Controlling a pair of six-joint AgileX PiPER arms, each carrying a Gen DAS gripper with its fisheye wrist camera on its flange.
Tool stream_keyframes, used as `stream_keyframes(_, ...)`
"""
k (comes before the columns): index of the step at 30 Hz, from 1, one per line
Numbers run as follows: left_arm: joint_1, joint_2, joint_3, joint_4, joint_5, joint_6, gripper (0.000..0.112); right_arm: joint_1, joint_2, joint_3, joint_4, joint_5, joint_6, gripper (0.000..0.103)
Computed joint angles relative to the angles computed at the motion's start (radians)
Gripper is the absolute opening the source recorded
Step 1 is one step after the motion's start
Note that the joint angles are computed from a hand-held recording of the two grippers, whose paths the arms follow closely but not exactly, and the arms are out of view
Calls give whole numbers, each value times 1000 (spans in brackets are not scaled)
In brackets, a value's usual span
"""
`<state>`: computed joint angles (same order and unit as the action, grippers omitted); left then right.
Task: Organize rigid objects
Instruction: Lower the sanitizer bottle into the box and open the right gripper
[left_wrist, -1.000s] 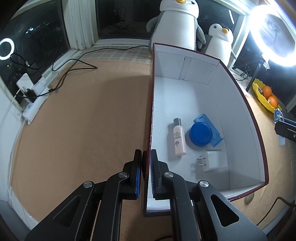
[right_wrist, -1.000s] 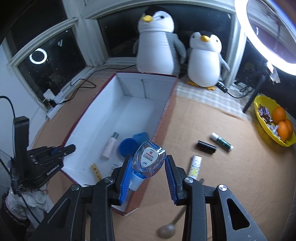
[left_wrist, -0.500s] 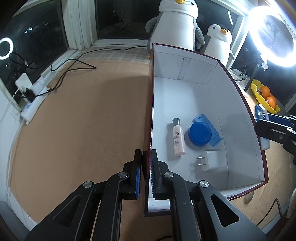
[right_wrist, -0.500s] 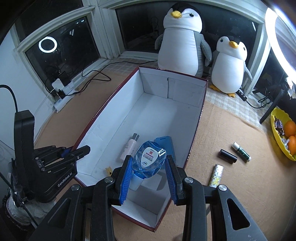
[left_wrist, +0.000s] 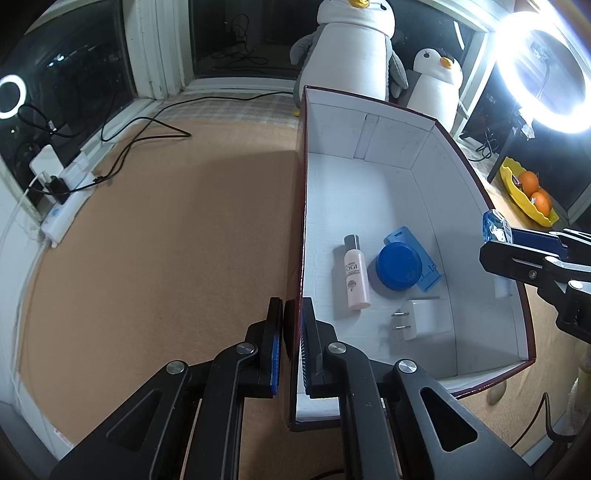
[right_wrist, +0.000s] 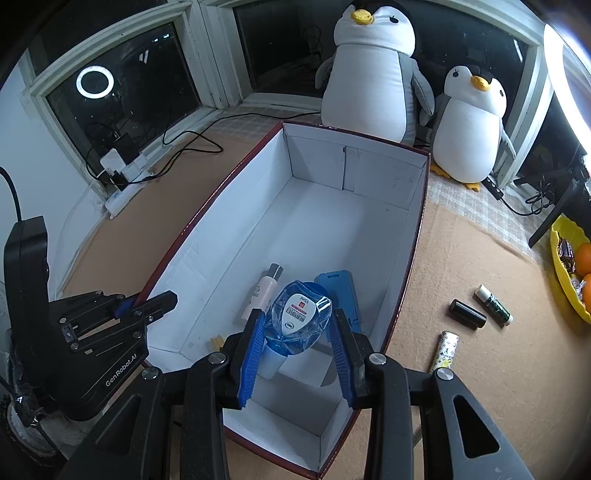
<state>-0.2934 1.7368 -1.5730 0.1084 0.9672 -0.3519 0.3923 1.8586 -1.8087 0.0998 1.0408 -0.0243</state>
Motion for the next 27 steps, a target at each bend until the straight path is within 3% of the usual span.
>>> stream_keyframes(5, 0, 0, -2, 4, 2, -3, 7, 2, -6, 5, 3, -5, -5, 44)
stream_keyframes(17, -5, 2, -5, 13, 8, -9, 7, -39, -55, 50, 40, -24, -17, 45)
stream_keyframes(27, -8, 13, -17, 29, 20, -9, 7, -148, -109, 119, 76, -49, -34, 45)
